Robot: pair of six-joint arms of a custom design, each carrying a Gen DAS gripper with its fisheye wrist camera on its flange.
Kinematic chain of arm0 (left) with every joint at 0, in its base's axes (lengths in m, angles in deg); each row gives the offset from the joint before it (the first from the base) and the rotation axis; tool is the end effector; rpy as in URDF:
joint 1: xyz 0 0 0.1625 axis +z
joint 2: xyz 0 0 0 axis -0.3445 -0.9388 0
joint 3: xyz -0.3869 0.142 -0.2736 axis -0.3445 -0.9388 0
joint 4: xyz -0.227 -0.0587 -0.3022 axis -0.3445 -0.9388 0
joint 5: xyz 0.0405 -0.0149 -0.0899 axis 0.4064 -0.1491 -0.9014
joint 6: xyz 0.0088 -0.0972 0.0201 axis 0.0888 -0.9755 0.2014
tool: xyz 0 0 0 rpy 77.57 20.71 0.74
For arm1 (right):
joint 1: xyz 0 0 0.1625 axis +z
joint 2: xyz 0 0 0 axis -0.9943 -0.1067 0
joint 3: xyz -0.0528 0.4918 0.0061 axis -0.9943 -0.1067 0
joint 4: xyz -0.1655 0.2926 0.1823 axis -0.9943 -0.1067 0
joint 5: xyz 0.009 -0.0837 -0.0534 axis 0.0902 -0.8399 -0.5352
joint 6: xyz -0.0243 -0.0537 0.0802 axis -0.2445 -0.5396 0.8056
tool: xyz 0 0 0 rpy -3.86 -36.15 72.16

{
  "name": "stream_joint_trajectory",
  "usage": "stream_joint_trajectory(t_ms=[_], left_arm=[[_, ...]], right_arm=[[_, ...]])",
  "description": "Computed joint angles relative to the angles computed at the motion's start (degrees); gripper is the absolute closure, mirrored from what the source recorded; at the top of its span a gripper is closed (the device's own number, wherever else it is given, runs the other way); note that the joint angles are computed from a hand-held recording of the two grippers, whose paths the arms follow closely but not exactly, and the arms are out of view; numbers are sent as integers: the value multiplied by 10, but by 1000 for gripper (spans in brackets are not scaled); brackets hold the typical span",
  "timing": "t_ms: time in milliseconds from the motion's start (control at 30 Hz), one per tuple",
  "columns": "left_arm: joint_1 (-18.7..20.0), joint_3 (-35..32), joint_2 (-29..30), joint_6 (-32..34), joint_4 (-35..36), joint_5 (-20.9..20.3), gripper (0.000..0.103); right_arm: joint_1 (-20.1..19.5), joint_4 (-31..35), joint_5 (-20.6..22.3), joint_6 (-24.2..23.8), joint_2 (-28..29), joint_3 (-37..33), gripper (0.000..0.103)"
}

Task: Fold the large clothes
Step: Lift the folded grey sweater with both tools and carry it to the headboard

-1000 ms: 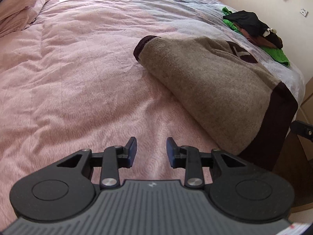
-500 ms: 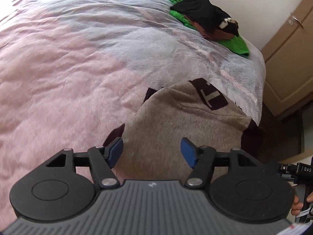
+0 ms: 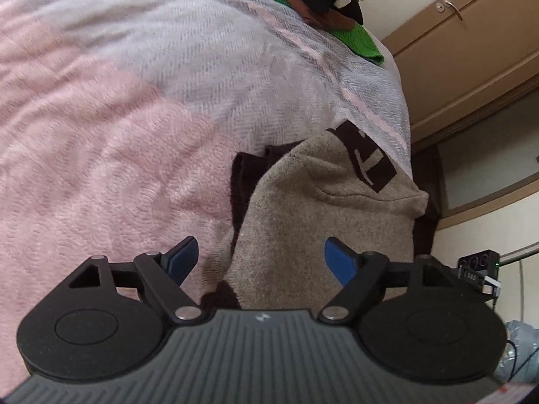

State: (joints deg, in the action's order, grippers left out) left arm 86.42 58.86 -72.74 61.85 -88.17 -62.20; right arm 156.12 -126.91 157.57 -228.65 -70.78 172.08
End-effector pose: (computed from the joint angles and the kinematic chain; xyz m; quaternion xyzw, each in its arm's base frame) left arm -0.1663 -0.7099 0.1075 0.3510 0.9289 0.1182 0.0069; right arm 0.0417 -0.3353 0.1561 0.2720 0.8308 -0.4828 0.0523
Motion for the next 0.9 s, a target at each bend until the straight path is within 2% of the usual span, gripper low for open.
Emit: stream_joint_trajectory(t_ms=[33,67,100,167,233,267,300,333,400,467,533,600,667,800,833,900], left_arm=[[8,-16,11,-6,26,-22,24],[10,-24,20,-7,39,-27,24],[9,-22,25,1,37,-14,26],[8,-18,31,22,31,-7,26],[11,-13,33,21,23,-22,27],[11,-12,34,25,21,-24,35],[9,-9,35,28,17,-21,49],[9,-7,35,24,14,-22,56],[6,9,27,18,-2,-27,79],[-3,48,8,16,-43,-19,81],[-11,84,-15,-1,-80,-16,82],[-16,119,-41,-33,-116,-16,83],[-23,155,-73,-68,-141,-9,83],[-34,223,-144,-128,-166,21,84],[-34,242,-163,-146,-171,33,84],[-30,272,-187,-186,-184,51,85]], right_arm=[[-6,3,-9,-2,-3,1,41],[-11,8,-16,-8,-8,2,44],[-16,12,-22,-15,-12,3,46],[-27,26,-36,-27,-16,0,46],[-38,47,-50,-35,-4,-19,46],[-42,54,-58,-35,3,-27,47],[-41,63,-59,-33,7,-35,54],[-35,74,-52,-32,6,-42,67],[-12,107,-16,-22,-7,-53,81],[21,162,28,-4,-23,-73,85],[74,250,98,-3,-30,-120,87],[127,352,172,-2,-16,-181,87],[160,446,220,-2,4,-240,87],[197,583,274,5,54,-329,82],[206,609,290,-2,72,-350,73],[224,661,320,-16,112,-392,65]])
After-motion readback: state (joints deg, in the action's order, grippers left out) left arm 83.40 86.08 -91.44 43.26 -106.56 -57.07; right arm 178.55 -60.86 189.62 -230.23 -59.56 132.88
